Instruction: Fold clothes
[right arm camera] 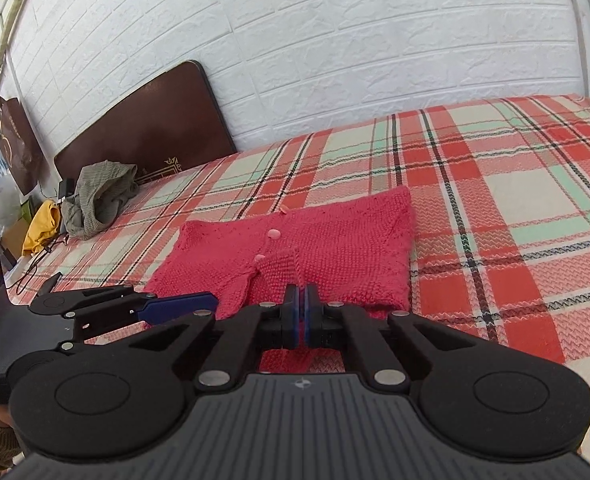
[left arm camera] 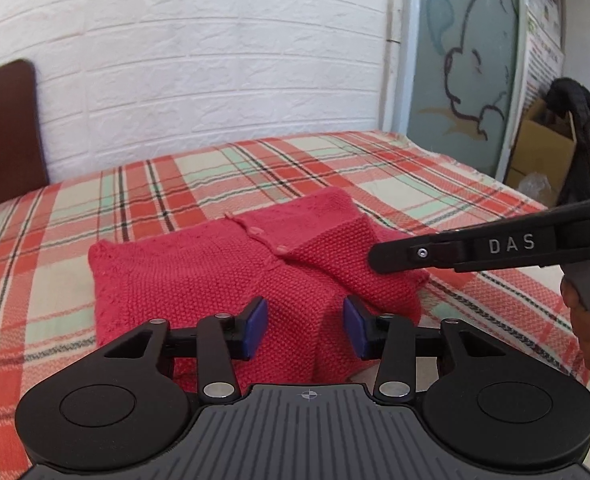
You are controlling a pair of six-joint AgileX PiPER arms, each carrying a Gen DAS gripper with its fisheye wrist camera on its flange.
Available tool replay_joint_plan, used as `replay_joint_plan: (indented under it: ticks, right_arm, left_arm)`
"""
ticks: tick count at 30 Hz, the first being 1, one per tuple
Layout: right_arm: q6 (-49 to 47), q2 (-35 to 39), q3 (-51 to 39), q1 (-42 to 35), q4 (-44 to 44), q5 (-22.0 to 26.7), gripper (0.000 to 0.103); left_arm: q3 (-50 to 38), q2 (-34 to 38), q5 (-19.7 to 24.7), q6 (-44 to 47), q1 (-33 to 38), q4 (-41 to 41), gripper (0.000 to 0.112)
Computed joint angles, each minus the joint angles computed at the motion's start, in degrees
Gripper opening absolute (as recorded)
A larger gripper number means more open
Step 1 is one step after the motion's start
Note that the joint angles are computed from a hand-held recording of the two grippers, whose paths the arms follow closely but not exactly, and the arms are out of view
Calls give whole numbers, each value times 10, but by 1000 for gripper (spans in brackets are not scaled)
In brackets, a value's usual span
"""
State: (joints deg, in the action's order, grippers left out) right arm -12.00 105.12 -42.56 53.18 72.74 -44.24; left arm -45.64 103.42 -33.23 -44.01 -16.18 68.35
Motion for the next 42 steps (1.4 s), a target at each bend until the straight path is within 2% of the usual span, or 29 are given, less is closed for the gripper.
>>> replay_joint_plan:
  ticks: [3, 5, 8, 12, 16, 21, 26, 28, 29, 32, 35, 37, 39, 40, 42]
  right_arm:
    - [-10, -6, 2, 1, 4, -4, 3]
    - [-11, -9, 2, -3, 0, -2, 3]
    - [-2, -11, 3, -13, -14, 5, 3]
    - [5, -10, -1, -18, -21, 7, 2]
    - [10, -13, 2, -26, -16, 2, 2]
    - [2, 8, -7, -49, -8, 24, 2]
    - [-4, 38, -14, -41, -9, 8, 2]
    - [-14, 39, -16, -40, -7, 7, 3]
    - [-28, 39, -18, -37, -1, 6, 4]
    - [-105, 41, -37, -24, 47, -2, 6]
    - [-206, 51, -68, -7, 114, -22, 12]
    - [-250, 55, -81, 1, 138, -32, 29]
    - [-272, 53, -87, 9, 147, -41, 40]
    - [-278, 51, -89, 13, 150, -46, 44]
    - [-278, 44, -88, 19, 144, -54, 44]
  left_arm:
    - [-51, 20, -58, -151, 51, 119, 0]
    - [-83, 35, -94, -221, 81, 160, 0]
    - [-117, 53, -126, -282, 115, 176, 0]
    - [-133, 65, -124, -298, 125, 185, 0]
    - [-141, 84, -123, -298, 129, 168, 0]
    - [-157, 121, -99, -301, 129, 161, 0]
    - [-138, 142, -123, -240, 141, 105, 0]
    - [-119, 134, -120, -208, 138, 77, 6]
    - [-110, 128, -117, -188, 134, 66, 19]
    - [-83, 108, -108, -134, 125, 38, 24]
    - [-65, 98, -106, -107, 123, 22, 32]
    - [-56, 92, -107, -98, 123, 19, 37]
    - [-45, 86, -107, -80, 121, 12, 45]
    - [-40, 83, -107, -67, 120, 6, 47]
    - [-34, 81, -106, -53, 117, 2, 52]
